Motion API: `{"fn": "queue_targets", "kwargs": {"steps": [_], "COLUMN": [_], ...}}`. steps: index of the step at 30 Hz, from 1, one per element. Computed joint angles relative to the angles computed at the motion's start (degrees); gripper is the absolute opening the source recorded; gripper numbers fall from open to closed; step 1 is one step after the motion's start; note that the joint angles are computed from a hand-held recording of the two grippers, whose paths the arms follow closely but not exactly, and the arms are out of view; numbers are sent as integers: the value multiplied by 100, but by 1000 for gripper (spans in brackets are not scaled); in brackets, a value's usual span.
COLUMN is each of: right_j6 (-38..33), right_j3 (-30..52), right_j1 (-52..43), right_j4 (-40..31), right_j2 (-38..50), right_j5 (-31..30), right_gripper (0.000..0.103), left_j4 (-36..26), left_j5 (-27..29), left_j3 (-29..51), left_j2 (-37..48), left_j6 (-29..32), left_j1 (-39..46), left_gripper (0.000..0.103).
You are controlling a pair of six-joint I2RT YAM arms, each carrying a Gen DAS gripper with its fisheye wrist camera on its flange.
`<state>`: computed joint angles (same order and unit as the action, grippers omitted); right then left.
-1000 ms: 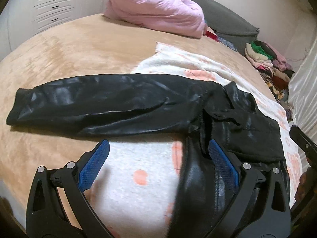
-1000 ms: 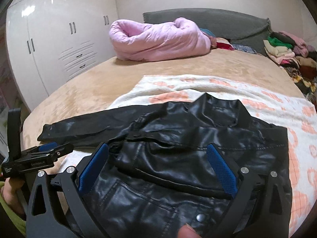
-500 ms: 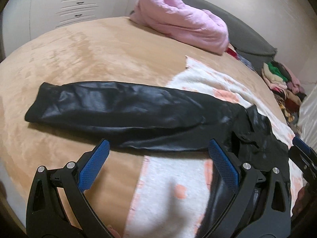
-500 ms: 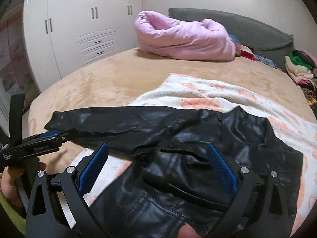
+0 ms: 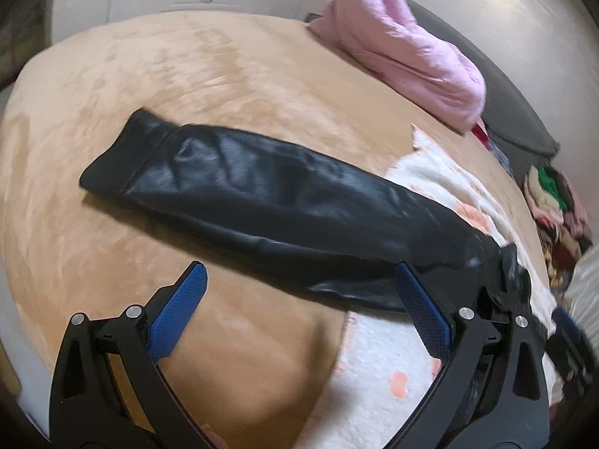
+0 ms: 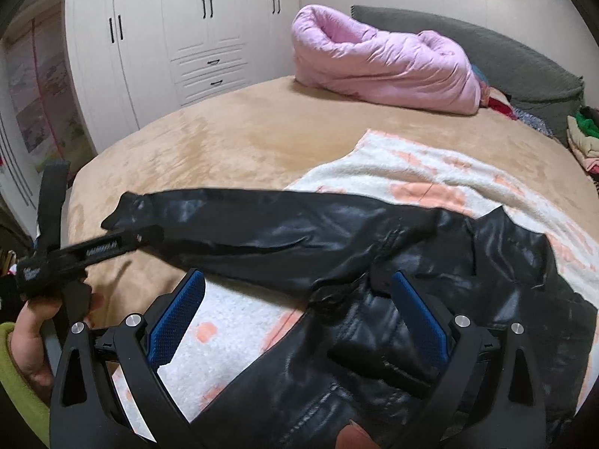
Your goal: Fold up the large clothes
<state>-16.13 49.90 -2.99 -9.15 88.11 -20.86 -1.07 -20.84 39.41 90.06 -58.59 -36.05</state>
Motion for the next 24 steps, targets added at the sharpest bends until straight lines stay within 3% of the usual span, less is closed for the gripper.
{"fn": "queue_targets", "kwargs": {"steps": [13, 14, 15, 17, 20, 24], "right_j6": [-13, -23, -27, -29, -16, -77], "right_j3": [-408, -439, -457, -488, -505, -506], "right_j1": [-327, -393, -473, -629, -881, -1205], "right_j4": [221, 237, 236, 240, 212, 136], "right_j2": [56, 47, 42, 28, 18, 12], "right_j5": [-85, -98, -118, -187, -289, -412], "right_gripper": [99, 99, 99, 99, 99, 99], "left_j4": [1468, 1577, 1560, 1464, 1846, 1602], "left_j5": [512, 516, 498, 535, 759, 421], "left_j3": [-732, -757, -710, -589, -782, -714], "left_j2": [341, 356, 389, 490, 379, 1], "left_j6": [-400, -403, -351, -284, -184, -1], "left_j1": [938, 996, 1043, 1193, 1319, 1070], "left_gripper": [93, 83, 54, 23, 7, 2]}}
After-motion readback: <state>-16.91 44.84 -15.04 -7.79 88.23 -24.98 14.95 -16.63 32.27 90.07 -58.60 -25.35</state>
